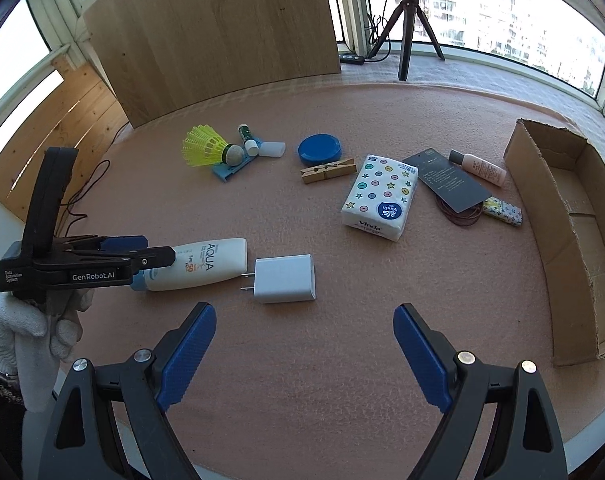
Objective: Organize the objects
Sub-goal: 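Lower the left tool over the AQUA bottle and close on its body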
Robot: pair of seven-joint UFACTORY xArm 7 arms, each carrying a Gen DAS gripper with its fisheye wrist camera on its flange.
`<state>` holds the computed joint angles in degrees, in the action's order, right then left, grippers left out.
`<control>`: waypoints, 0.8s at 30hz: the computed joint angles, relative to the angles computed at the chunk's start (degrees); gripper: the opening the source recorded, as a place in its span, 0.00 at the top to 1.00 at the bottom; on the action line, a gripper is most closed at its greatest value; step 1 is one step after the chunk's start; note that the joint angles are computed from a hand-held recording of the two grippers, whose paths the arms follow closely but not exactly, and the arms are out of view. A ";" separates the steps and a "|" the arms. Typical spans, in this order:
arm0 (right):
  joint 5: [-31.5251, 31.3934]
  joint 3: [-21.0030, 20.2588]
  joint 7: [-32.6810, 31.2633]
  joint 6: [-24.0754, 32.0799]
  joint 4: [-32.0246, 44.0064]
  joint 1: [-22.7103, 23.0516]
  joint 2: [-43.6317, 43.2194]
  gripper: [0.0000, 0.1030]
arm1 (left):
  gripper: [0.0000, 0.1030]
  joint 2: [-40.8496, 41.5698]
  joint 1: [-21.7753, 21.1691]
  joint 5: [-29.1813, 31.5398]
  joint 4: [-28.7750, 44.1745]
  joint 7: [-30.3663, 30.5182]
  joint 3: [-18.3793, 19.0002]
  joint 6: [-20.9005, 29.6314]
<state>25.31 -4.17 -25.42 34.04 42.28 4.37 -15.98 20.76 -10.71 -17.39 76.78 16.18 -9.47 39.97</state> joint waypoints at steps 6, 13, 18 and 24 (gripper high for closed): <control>2.61 0.17 -0.22 1.64 1.07 0.85 1.79 0.15 | 0.34 -2.09 0.94 -3.45 -3.19 2.42 -0.96 0.80; 6.40 0.32 -1.77 4.97 2.95 0.69 4.17 0.15 | 0.34 -5.15 0.31 -7.73 -8.36 3.87 -1.47 -1.72; 8.40 1.08 -3.07 6.42 4.92 0.43 6.30 0.18 | 0.34 -6.72 -1.12 -7.99 -10.69 1.77 -1.31 -4.93; 12.22 2.01 -4.08 10.60 8.97 -0.21 10.48 0.30 | 0.34 -6.91 -2.86 -6.31 -11.24 -0.30 -1.13 -6.70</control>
<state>37.53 -2.16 -29.50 44.64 51.25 4.16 -5.50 13.84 -13.57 -23.70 65.54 15.88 -10.60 33.27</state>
